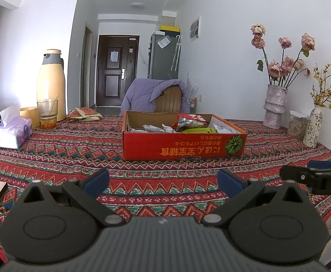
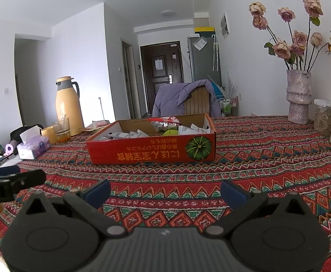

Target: Organize snacks

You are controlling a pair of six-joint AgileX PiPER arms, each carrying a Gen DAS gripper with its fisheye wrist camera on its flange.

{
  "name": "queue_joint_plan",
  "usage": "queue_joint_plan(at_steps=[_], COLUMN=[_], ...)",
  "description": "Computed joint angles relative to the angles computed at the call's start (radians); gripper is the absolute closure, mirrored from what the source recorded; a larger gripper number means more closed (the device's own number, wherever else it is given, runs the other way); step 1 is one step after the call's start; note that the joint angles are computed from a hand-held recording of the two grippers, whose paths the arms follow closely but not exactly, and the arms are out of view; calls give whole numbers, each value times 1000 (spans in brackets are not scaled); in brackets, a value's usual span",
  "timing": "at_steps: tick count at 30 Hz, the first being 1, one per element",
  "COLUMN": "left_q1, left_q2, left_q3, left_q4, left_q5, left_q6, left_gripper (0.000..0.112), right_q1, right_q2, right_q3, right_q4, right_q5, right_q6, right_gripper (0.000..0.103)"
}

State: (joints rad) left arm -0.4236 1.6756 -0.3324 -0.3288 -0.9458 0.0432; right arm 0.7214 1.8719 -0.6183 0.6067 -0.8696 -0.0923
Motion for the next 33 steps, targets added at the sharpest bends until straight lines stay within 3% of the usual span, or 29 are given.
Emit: queue_joint_plan(at_steps=[33], left_q1=[-16], left_q2=[-12], left_q3=[24], left_q4=[17], left_q5=[-35], left_q6=[6], left_gripper=[9], right_q1=[0], right_q2=[-1], right_q3=[1], right_q4=[-1], right_q5=[1], right_q6=[2], right_gripper=[0])
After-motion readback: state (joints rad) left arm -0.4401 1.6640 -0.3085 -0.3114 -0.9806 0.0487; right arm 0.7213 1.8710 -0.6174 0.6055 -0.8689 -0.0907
